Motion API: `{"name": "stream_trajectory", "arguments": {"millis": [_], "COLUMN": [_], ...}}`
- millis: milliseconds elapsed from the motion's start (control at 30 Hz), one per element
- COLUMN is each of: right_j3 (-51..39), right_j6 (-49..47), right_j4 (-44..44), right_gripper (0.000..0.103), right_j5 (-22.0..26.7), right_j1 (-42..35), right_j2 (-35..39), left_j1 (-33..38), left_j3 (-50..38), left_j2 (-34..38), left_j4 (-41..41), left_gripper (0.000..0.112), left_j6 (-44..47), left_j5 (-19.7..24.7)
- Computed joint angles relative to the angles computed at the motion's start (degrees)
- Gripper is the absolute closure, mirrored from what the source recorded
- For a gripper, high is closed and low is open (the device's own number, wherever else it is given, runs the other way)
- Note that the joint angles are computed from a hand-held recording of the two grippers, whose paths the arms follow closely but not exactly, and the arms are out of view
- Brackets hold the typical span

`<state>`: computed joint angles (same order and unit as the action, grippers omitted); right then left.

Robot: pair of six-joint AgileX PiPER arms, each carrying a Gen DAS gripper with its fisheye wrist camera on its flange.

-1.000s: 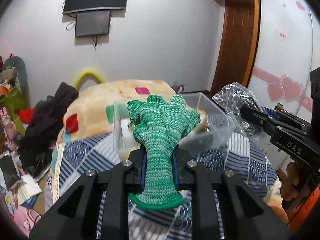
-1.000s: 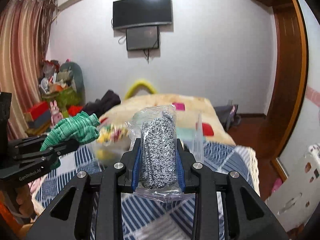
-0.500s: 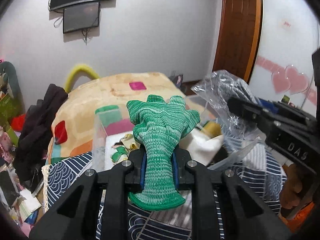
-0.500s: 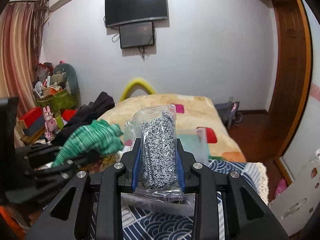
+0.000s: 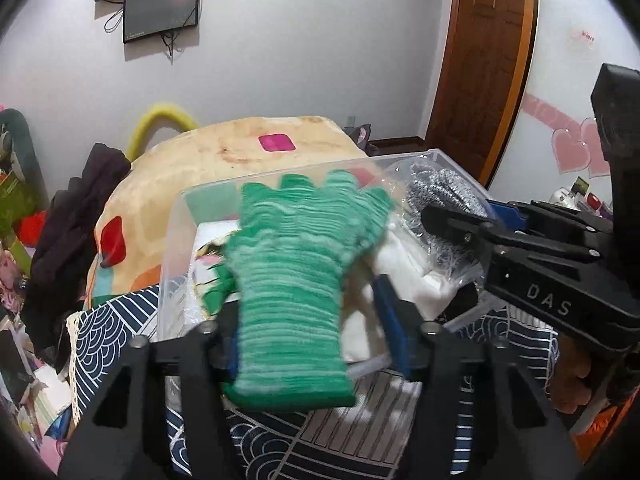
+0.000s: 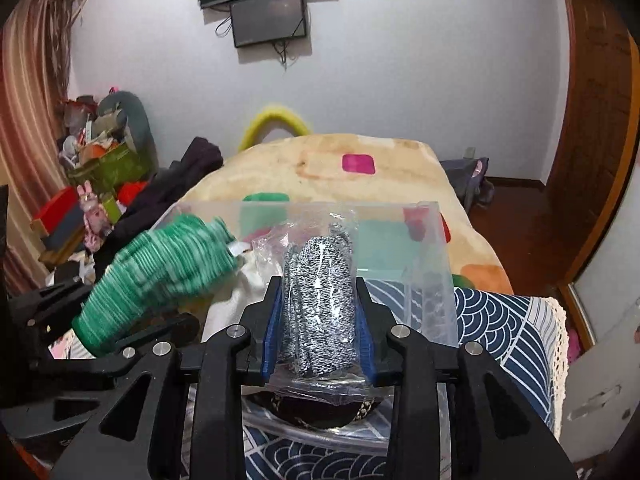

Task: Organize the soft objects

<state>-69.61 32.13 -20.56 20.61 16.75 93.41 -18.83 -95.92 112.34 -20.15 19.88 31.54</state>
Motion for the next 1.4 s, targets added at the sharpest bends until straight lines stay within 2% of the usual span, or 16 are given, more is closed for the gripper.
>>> {"name": "stream_trajectory", "arguments": {"millis": [133,200,267,367,500,700,833,933,1067,1233,1400], "right_j3": [1.7,3.0,4.5,6.8,9.2,15.3,18.1,19.5,22.6,25.2,25.9], "right_j6": [-5.0,-2.6,3.8,10.0,14.9,35.1,45.4,53.2,62.0,67.7,68.8], "right_j4": [4.1,1.4,-5.0,-11.3,-16.5,-36.9,-46.3,-53.2,-60.8,-66.1,-67.3], "right_gripper": [0.068,0.057,0.047,0.044,0.040,0.023,0.020,0.017,0.009,0.004,0.003], "right_j5": [-0.1,-0.2,-0.8,-1.5,-2.3,-3.1,-3.2,-0.8,4.9,11.1,13.1], "right_j1": [-0.3,0.2,1.3,2.4,3.8,8.3,10.4,13.3,18.5,23.9,26.0], "right_j2": [-2.5,-4.0,-5.8,-9.0,-12.9,-20.6,-24.0,-25.9,-28.5,-29.9,-30.6], "left_j1": [0.1,0.3,0.8,1.7,2.0,2.6,2.9,3.0,3.7,2.8,1.6], "left_j3": [4.5,7.0,9.7,13.4,20.1,29.8,35.8,38.3,40.3,42.7,44.7], "left_j2": [-3.3,-5.2,-7.6,-11.3,-17.4,-26.7,-33.3,-36.8,-40.4,-43.7,-45.8], "left_j4": [-1.9,-2.8,-4.8,-8.8,-13.8,-25.7,-38.3,-43.0,-46.3,-46.4,-47.3], "left_gripper": [0.047,0.045,0.044,0.044,0.040,0.036,0.022,0.014,0.012,0.011,0.011], "left_j6": [2.2,3.5,5.4,9.2,14.2,25.5,37.4,41.6,44.0,43.9,44.7], "left_j5": [-2.5,-3.6,-4.9,-6.5,-10.8,-15.6,-18.2,-18.9,-17.5,-19.1,-21.3]}}
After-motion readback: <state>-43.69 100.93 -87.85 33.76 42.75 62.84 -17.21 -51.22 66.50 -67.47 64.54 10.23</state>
